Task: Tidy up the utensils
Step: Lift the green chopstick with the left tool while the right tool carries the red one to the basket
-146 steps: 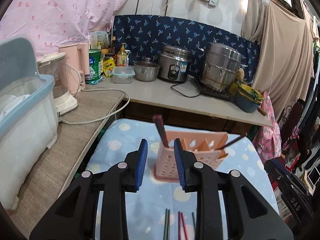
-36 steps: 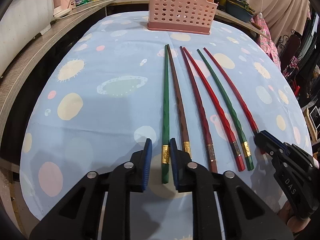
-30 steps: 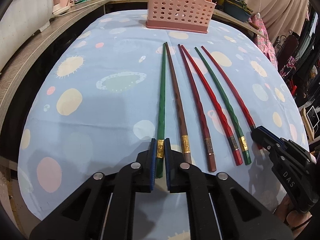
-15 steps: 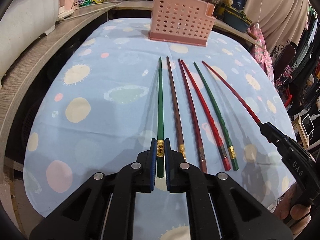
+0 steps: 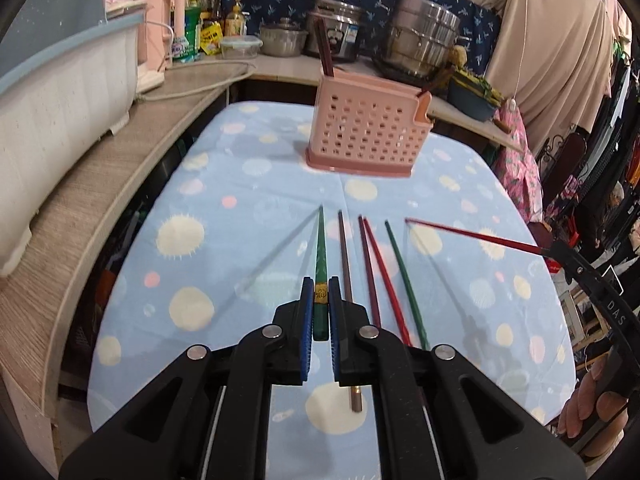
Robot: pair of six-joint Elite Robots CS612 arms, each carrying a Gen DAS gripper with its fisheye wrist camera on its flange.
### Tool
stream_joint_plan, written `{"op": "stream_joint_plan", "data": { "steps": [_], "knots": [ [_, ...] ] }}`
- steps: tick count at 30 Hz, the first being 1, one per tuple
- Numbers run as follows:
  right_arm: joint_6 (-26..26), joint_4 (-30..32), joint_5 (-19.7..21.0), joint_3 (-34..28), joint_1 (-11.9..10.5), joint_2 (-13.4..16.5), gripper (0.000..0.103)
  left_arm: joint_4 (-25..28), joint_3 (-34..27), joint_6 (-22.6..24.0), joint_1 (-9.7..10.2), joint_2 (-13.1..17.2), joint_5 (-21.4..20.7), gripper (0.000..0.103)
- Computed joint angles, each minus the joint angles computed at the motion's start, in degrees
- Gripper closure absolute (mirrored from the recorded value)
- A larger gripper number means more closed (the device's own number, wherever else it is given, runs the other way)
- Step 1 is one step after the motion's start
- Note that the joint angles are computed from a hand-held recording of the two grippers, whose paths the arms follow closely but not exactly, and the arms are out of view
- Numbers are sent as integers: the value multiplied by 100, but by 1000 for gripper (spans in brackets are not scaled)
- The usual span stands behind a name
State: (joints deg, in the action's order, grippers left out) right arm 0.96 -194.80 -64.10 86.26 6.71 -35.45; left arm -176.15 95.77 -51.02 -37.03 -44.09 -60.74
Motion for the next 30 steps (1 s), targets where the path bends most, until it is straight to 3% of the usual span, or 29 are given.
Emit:
{"op": "stream_joint_plan", "data": {
  "steps": [14,30],
  "knots": [
    [228,-192,-69,-569,70,46,96,-123,-352,307,206,-82,457,96],
    [363,46,118,-1334,129,199,96,-410,-934,745,447,-34,485,96]
  ]
}}
